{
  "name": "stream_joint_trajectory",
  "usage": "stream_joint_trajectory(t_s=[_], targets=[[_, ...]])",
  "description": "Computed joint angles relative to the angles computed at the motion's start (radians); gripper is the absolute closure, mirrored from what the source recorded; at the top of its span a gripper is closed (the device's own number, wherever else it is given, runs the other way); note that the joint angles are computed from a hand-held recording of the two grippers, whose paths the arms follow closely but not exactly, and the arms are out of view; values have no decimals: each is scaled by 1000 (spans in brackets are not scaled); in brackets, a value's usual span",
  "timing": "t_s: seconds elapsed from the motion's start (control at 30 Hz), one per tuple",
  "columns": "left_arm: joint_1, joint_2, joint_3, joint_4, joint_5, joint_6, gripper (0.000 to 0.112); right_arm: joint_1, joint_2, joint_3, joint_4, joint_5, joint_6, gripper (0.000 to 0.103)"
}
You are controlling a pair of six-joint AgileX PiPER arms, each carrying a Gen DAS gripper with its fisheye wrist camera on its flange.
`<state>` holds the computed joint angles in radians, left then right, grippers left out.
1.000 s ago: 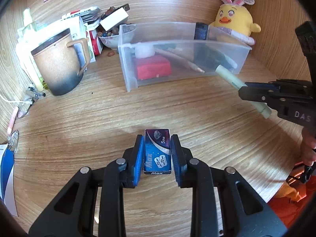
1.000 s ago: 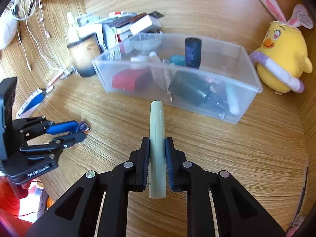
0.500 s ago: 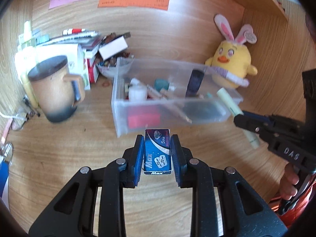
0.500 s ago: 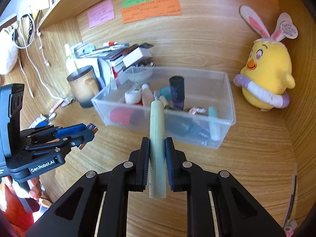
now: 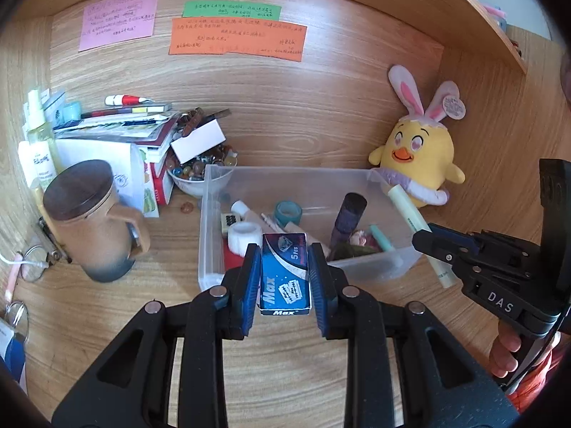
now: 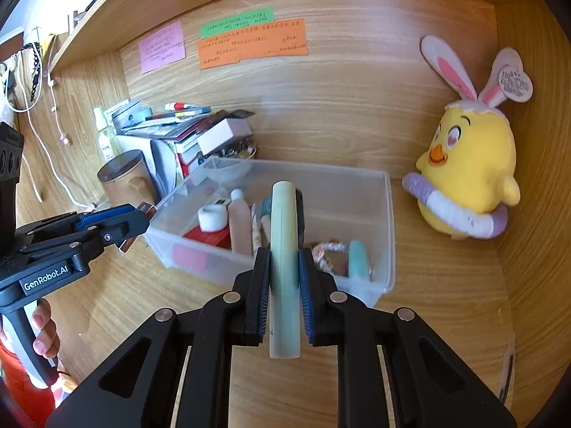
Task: Organize objects
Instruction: 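Carry the staple box and green marker over the clear box and lower them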
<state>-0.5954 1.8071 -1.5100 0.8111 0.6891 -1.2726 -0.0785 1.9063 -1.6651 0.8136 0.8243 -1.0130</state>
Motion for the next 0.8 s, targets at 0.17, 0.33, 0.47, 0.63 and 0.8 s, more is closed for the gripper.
stream_joint_trajectory(t_s=[0.17, 0.33, 0.47, 0.63, 0.8], targets=[[30, 33, -56, -31, -2, 50, 85, 14, 56, -105, -37, 11, 62, 89], [69, 81, -122, -115, -15, 138, 85, 27, 116, -204, -92, 13, 138, 89], [94, 133, -184, -177, -11, 205, 85, 29, 164, -275, -141, 14, 216, 89], [132, 186, -234, -298, -37, 303, 85, 35, 240, -374, -208, 48, 292, 89], [154, 231, -274, -375, -37, 363, 85, 36, 281, -416, -227, 72, 305, 89]])
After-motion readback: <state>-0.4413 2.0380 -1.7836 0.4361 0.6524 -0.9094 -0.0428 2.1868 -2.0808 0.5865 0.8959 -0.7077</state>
